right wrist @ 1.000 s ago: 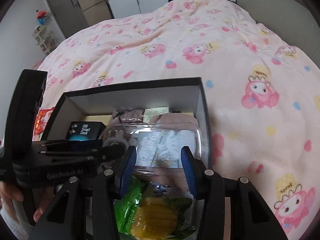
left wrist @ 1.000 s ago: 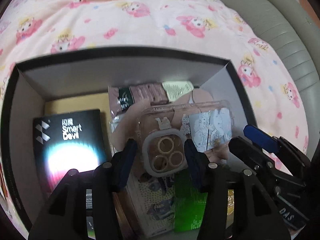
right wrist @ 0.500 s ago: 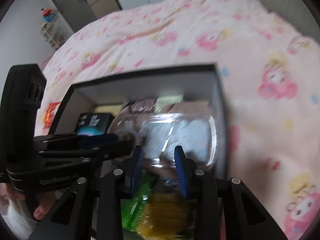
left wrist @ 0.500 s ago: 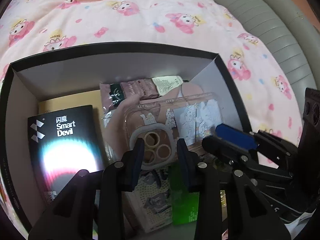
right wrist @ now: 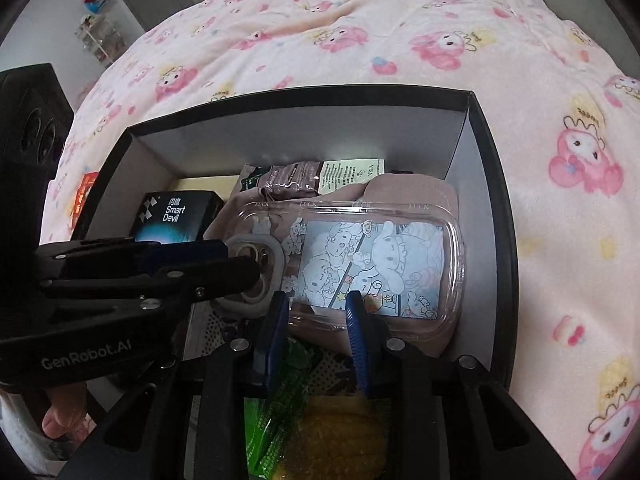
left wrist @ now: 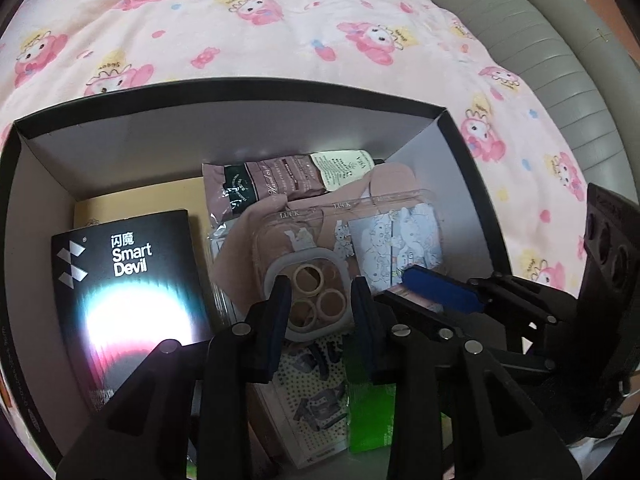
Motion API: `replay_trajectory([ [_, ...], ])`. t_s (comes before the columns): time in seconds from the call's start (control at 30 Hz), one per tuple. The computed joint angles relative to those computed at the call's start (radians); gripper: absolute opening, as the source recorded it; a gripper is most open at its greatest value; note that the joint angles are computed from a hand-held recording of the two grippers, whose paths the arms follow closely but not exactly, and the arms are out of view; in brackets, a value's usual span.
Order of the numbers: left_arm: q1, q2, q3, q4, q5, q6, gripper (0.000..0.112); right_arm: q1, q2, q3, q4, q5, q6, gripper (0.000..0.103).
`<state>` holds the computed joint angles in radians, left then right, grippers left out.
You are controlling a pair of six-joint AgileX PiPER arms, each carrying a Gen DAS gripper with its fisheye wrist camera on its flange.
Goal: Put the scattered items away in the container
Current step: 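Carry the clear phone case into the black box and open both grippers, then move both grippers back from the box toward the white fluffy plush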
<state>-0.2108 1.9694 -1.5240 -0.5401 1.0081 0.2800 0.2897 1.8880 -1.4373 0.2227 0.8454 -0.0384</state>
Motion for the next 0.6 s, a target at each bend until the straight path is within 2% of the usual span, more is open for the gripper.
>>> replay_trajectory([
  [0.07, -0.002, -0.069, 0.038, -0.001, -0.014, 0.007, 0.033, 0.014, -0.029, 0.023, -0.043, -0.008, 0.050, 0.026],
  [0.13, -0.016, -0.158, 0.091, 0.036, -0.064, -0.005, 0.042, 0.019, -0.077, 0.045, -0.071, -0.002, 0.119, 0.026],
  [0.17, -0.025, -0.225, 0.133, 0.064, -0.105, -0.016, 0.045, 0.037, -0.132, 0.074, -0.113, -0.020, 0.166, 0.026],
  [0.23, -0.033, -0.302, 0.172, 0.083, -0.133, -0.023, 0.048, 0.093, -0.224, 0.111, -0.238, -0.055, 0.270, 0.027],
  [0.33, -0.017, -0.415, 0.227, 0.056, -0.134, 0.006, 0.049, 0.186, -0.341, 0.160, -0.426, -0.070, 0.454, 0.033],
  [0.4, -0.006, -0.483, 0.270, 0.030, -0.139, 0.012, 0.049, 0.238, -0.413, 0.204, -0.490, -0.069, 0.553, 0.042],
  [0.6, 0.045, -0.695, 0.404, 0.019, -0.065, 0.059, 0.054, 0.403, -0.540, 0.272, -0.607, -0.003, 0.761, 0.043],
])
